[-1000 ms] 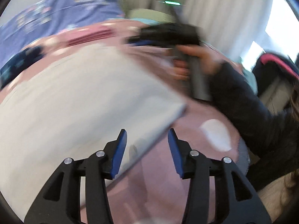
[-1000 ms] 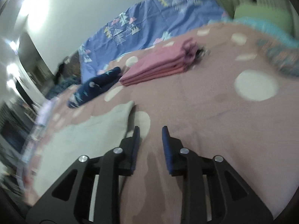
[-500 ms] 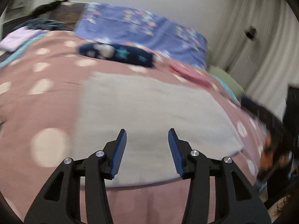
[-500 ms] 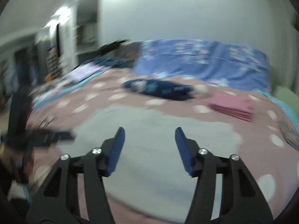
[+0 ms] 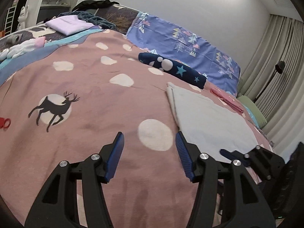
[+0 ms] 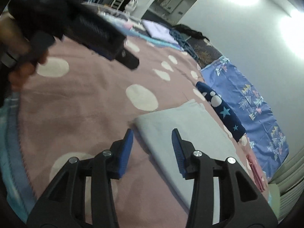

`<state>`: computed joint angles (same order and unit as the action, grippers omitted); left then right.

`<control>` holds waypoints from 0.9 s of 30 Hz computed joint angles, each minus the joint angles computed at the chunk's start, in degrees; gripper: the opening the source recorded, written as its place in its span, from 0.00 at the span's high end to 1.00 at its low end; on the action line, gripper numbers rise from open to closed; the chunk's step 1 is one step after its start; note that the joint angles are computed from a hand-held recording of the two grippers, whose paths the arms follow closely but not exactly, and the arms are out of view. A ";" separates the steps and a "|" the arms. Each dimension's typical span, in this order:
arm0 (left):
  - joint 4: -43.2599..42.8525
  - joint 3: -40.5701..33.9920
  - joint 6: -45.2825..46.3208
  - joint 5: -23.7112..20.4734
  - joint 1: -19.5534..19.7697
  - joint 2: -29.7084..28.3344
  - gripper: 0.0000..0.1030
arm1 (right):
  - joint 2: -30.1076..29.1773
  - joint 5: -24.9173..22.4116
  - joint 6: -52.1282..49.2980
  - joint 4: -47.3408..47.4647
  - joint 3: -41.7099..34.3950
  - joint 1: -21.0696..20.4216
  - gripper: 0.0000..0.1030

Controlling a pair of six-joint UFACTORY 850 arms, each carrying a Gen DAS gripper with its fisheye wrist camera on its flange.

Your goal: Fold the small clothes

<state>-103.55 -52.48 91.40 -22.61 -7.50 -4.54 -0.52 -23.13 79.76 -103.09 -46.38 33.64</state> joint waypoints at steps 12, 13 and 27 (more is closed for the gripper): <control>4.77 -4.03 -4.80 -8.87 3.13 -5.01 0.44 | -11.47 -9.43 -7.64 8.60 -9.40 0.43 0.83; 5.77 -4.89 -5.75 -9.95 3.28 -5.60 0.44 | -11.86 -9.49 -8.40 9.27 -9.83 0.45 0.94; 34.24 -42.67 -34.84 -26.56 -3.32 -34.14 0.45 | -8.05 -2.66 -3.81 12.28 -9.43 -1.73 0.98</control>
<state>-69.31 -95.14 56.56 -49.17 -10.82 -38.68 -8.57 -25.79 75.95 -90.81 -55.81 31.91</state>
